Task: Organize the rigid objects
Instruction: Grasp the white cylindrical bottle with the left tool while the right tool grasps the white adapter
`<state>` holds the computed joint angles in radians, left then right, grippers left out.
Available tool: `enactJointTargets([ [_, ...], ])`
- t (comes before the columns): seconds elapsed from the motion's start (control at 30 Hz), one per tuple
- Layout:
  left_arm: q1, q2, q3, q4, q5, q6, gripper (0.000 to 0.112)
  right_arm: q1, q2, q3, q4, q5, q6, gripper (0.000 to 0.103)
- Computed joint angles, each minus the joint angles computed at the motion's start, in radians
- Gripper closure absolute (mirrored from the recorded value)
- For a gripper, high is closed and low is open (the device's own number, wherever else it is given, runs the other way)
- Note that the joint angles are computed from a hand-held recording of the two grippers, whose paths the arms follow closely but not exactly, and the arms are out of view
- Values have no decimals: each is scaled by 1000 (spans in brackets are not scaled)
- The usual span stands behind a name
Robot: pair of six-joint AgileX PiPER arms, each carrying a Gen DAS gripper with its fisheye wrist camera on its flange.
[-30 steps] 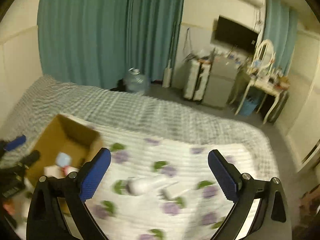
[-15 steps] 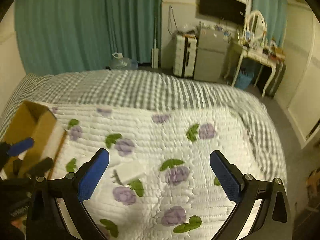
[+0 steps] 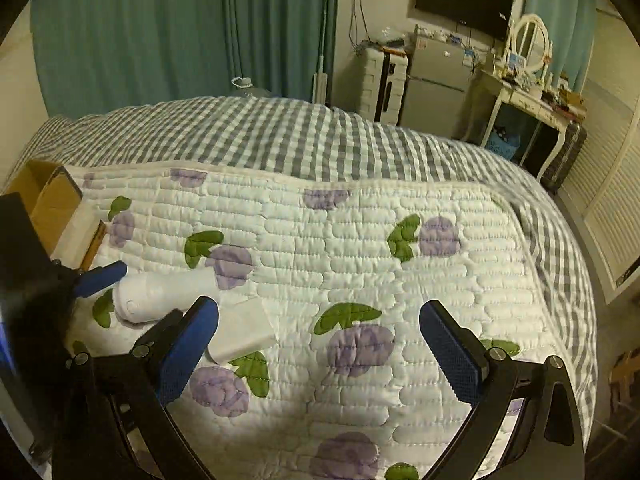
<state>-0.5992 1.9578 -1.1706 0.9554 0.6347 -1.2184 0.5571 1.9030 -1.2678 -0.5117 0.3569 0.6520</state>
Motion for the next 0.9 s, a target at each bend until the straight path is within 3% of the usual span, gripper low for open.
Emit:
enactJointTargets([
  [0.17, -1, 13, 34, 119, -34, -89, 49, -15, 21, -19, 86, 13, -64, 2],
  [0.2, -4, 9, 41, 138, -41, -102, 59, -14, 23, -20, 89, 14, -69, 2],
  [0.27, -18, 0, 47, 147, -25, -108, 64, -10, 28, -24, 101, 16, -90, 2],
  [0.43, -19, -80, 109, 129, -39, -151, 65, 0, 47, -36, 136, 22, -141, 2],
  [0.63, -56, -207, 165, 84, 32, -200, 65, 1, 82, -65, 265, 25, -277, 2],
  [0.9, -58, -214, 160, 30, 86, -186, 65, 31, 175, -165, 404, 93, -452, 16],
])
